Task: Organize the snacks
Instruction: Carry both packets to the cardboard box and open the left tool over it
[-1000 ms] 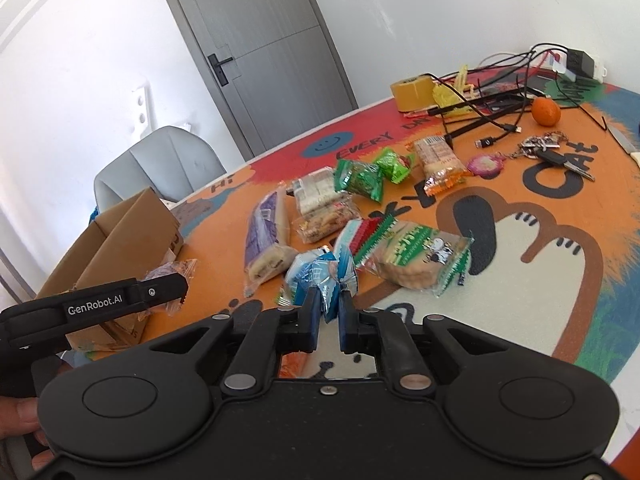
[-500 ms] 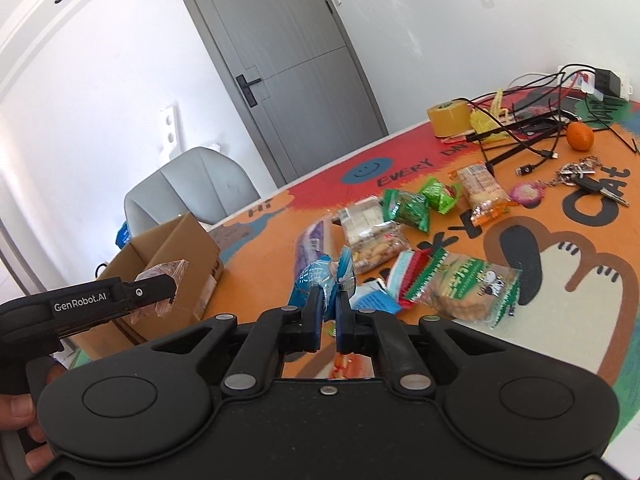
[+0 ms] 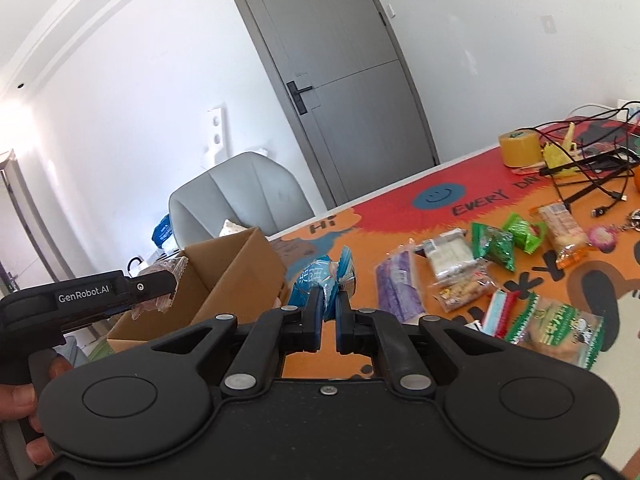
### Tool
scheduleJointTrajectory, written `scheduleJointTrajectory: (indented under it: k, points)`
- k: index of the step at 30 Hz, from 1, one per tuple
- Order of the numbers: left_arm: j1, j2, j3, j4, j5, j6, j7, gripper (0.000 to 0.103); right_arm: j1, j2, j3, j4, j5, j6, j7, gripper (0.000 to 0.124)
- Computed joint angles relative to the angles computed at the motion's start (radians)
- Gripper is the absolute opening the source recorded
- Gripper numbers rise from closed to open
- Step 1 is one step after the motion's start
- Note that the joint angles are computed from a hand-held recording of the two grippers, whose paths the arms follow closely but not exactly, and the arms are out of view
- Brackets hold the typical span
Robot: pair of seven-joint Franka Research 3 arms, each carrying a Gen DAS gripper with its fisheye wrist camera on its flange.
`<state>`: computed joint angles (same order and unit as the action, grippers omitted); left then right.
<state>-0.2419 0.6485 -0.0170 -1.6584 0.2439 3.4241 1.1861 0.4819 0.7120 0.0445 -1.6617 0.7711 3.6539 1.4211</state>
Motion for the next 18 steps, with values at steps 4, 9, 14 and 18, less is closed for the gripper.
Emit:
scheduleJointTrajectory:
  k: [4,9,14,18]
  points:
    - [-0.001,0.014,0.021,0.025,-0.019,-0.015,-0.005,0.038,0.017,0.034,-0.013,0.072,-0.009,-0.038,-0.019,0.007]
    - [0.023,0.033,0.021,0.055,-0.021,-0.03,-0.017,0.038,0.059,0.083,-0.056,0.176,0.006,-0.091,-0.046,0.007]
    - [0.102,0.058,-0.053,0.094,0.015,-0.066,-0.035,0.038,0.16,0.154,-0.19,0.302,0.094,-0.17,-0.076,0.007]
    - [0.134,0.079,-0.081,0.132,0.047,-0.092,-0.04,0.037,0.228,0.205,-0.296,0.369,0.122,-0.223,-0.026,0.007]
